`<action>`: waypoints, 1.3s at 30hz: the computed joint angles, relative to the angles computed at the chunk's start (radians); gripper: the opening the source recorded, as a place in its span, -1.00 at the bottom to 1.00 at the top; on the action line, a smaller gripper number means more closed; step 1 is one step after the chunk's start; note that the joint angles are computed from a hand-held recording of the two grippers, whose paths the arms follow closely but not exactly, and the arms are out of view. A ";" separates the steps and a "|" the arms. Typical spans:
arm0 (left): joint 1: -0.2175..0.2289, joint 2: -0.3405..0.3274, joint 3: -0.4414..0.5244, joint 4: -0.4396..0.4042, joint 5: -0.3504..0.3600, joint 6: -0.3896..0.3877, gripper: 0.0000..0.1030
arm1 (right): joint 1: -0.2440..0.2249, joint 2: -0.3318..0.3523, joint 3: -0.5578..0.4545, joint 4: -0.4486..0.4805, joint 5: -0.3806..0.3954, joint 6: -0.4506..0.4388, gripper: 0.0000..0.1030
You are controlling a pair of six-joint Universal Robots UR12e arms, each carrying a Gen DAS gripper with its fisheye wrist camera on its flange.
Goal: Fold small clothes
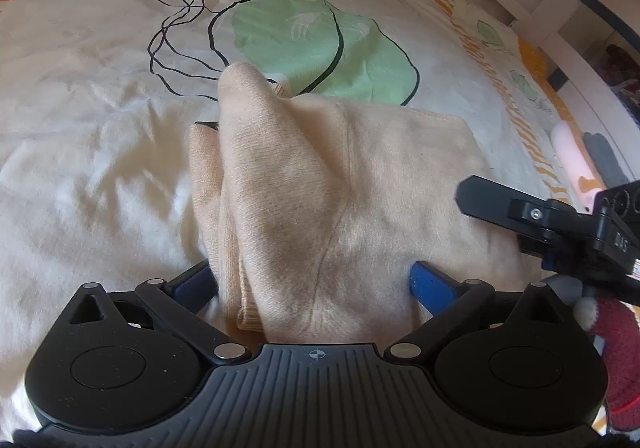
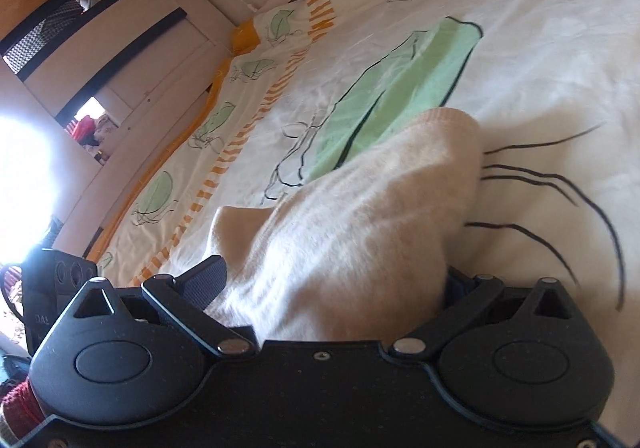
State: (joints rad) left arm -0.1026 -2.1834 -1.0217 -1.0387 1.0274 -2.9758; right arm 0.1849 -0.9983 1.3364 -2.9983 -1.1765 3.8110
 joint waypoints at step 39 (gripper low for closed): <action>0.048 0.378 -0.519 0.062 -0.134 -0.006 -0.02 | 0.091 -0.396 0.377 0.318 -0.366 0.009 0.45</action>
State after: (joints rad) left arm -0.0543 -1.8058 -1.5404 -0.9764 0.8938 -2.9822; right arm 0.2754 -1.3943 1.7134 -2.6801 -1.5423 3.8202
